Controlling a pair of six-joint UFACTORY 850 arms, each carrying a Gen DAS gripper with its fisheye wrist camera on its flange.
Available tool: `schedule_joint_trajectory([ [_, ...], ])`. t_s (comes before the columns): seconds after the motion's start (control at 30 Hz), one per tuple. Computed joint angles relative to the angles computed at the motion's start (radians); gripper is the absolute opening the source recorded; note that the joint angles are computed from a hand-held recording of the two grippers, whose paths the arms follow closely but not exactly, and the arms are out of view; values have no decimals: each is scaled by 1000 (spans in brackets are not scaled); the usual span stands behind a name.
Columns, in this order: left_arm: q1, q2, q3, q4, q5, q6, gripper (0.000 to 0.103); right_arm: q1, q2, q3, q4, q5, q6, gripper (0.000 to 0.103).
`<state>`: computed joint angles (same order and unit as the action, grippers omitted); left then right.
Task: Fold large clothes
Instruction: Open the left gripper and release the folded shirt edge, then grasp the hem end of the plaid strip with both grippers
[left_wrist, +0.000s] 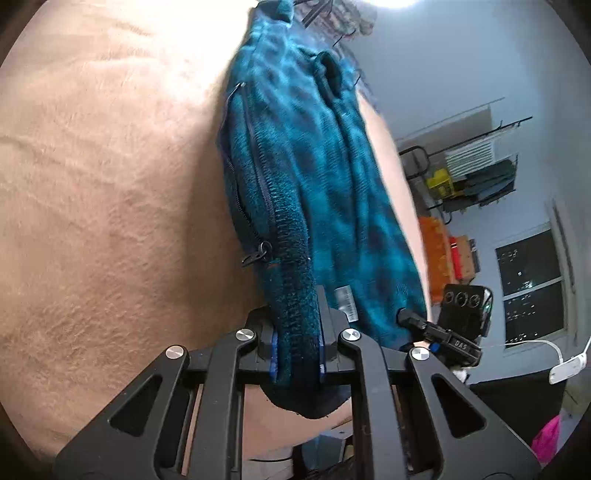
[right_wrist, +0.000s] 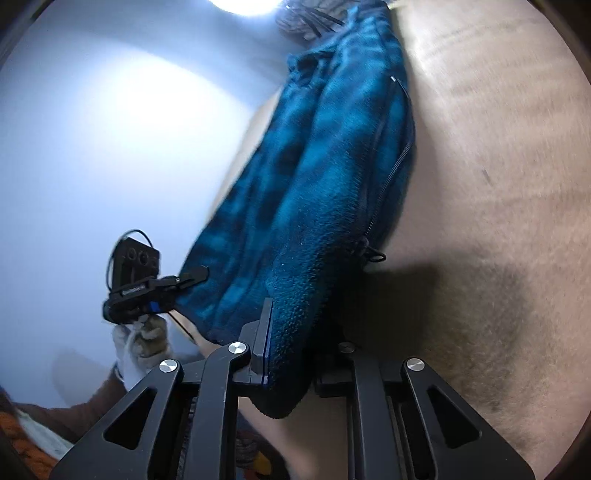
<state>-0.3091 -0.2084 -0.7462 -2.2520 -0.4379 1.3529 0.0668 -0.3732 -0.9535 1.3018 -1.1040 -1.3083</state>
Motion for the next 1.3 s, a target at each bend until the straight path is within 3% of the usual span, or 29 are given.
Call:
schedule_joint_trajectory([
  [0.2,19,20,-18,-53,-21,8,12,-11,16,-25,62,-61,10,13],
  [0.4,49,11,-97,-48,21,-2,12,-15,-7,-118,84,-79,63,13],
  [0.5,73,-29,-174,74,45,-120,12,6,-27,-201,62,-34,111,13],
  [0.63,99,-96,-307,346,102,-332,12,30,-71,-309,30,31,184,12],
  [0.73,124,-157,-382,439,98,-437,12,46,-129,-395,12,64,266,12],
  [1.03,177,-364,-576,607,61,-658,12,92,-327,-635,-83,131,487,12],
  [1.3,201,-453,-631,609,-5,-693,14,102,-413,-708,-95,120,563,14],
])
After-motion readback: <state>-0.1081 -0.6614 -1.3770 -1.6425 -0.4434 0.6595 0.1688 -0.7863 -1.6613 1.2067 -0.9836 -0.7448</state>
